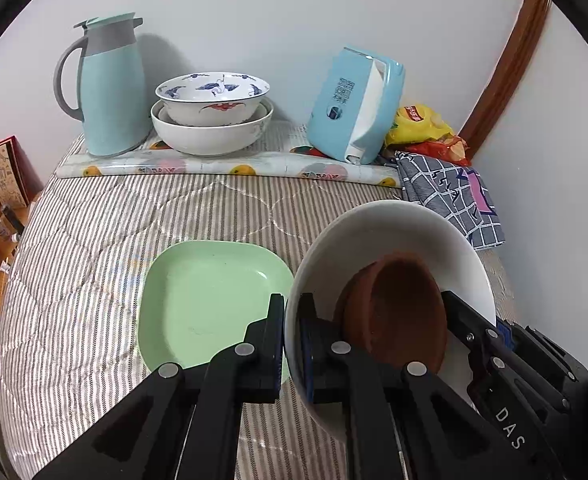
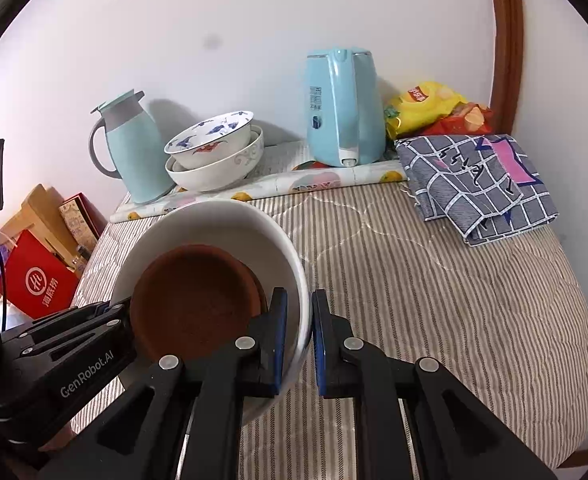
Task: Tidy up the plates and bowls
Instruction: 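Carry the white bowl with both grippers over the mint-green plate stack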
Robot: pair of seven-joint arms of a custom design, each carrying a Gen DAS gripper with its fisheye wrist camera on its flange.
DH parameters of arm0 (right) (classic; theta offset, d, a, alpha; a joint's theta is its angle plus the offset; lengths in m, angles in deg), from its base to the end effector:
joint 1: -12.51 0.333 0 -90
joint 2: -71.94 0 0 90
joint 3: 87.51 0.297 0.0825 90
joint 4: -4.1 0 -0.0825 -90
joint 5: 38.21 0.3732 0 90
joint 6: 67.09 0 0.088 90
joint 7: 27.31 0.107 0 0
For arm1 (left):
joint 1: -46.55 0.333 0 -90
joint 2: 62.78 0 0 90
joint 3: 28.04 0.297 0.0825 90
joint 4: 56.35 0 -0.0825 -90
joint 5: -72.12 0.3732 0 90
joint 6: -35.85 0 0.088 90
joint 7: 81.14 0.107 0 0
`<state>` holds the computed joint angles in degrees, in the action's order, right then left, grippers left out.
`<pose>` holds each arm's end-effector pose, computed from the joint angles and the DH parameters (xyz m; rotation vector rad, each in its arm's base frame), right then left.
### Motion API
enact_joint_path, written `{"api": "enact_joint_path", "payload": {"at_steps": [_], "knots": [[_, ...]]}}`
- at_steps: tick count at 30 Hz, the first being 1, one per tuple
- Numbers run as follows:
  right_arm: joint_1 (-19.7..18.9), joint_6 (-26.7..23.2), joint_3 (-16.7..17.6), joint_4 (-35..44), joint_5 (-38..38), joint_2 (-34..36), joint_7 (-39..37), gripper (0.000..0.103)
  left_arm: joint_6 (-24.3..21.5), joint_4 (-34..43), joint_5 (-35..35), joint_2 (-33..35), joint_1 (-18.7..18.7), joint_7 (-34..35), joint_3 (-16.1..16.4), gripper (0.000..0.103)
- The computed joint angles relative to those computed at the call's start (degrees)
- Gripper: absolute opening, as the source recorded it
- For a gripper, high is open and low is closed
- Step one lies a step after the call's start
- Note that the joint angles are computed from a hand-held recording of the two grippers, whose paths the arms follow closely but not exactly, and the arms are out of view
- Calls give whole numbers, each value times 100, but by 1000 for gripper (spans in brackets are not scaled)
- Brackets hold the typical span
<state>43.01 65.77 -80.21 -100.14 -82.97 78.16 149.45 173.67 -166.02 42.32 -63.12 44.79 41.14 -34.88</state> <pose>0.4969 0.3653 0.5062 -1.3607 2.1104 -0.6740 0.5818 -0.0915 0.5335 -1.5493 2.3687 -0.9235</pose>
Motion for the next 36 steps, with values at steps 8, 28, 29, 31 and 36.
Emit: {"api": "enact_joint_path", "payload": {"at_steps": [8,28,29,31,36], "knots": [[61,-38,-51,267,46,227,-111,12,-44,113,-36,120,70,36,17,8],[267,-12,-281,924,312,824,-524,12,-170,554,34,579,312,-34,-20,8],[278,-9,-295,964,327,863,-546,12,-166,560,31,593,327,-28,-26,8],[297,9,-325,1021,362,923,-592,12,-153,572,47,617,351,-30,-31,8],[351,37,-391,1212,460,1103,-694,12,-166,660,97,724,407,-62,-42,8]]}}
